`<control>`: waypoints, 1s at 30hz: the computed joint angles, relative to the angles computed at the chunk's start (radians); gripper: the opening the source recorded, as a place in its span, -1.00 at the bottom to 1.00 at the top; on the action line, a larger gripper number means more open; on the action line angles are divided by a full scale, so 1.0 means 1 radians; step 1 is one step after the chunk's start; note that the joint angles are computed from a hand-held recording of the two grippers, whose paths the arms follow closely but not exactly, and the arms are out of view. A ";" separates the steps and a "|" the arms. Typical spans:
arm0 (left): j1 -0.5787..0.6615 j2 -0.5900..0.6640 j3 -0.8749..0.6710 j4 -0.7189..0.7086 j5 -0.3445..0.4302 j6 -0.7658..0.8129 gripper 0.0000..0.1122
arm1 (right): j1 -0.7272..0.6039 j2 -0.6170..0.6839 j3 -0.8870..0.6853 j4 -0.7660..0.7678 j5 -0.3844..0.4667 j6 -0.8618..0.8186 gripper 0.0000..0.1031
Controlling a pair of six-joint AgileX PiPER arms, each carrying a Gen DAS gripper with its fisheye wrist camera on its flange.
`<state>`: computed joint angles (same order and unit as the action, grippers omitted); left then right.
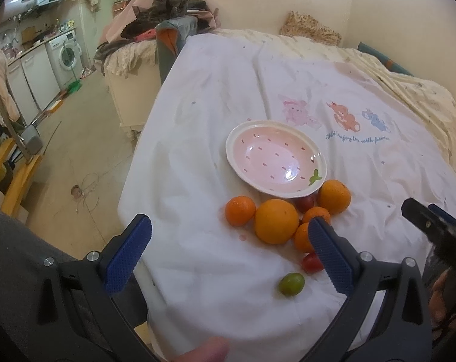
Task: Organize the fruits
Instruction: 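Reach the right gripper down and grasp a mandarin beside the plate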
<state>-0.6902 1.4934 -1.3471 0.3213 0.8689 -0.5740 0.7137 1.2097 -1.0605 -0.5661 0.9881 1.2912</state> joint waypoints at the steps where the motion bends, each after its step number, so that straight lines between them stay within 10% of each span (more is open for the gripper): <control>1: -0.006 0.010 -0.009 0.012 0.018 -0.007 0.82 | -0.043 -0.001 0.002 0.060 -0.028 -0.046 1.00; 6: 0.011 0.030 -0.020 -0.017 0.033 0.013 0.82 | -0.350 0.090 -0.027 0.551 -0.105 -0.489 0.98; 12: 0.078 0.055 -0.033 -0.137 0.066 0.060 0.82 | -0.486 0.283 -0.058 0.987 -0.090 -0.811 0.52; 30: 0.117 0.061 -0.033 -0.203 0.086 0.082 0.82 | -0.425 0.440 -0.151 1.080 -0.084 -0.859 -0.14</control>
<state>-0.5732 1.5543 -1.3804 0.1185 0.9547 -0.4918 0.2883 1.6494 -1.2117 0.5140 0.9043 0.4325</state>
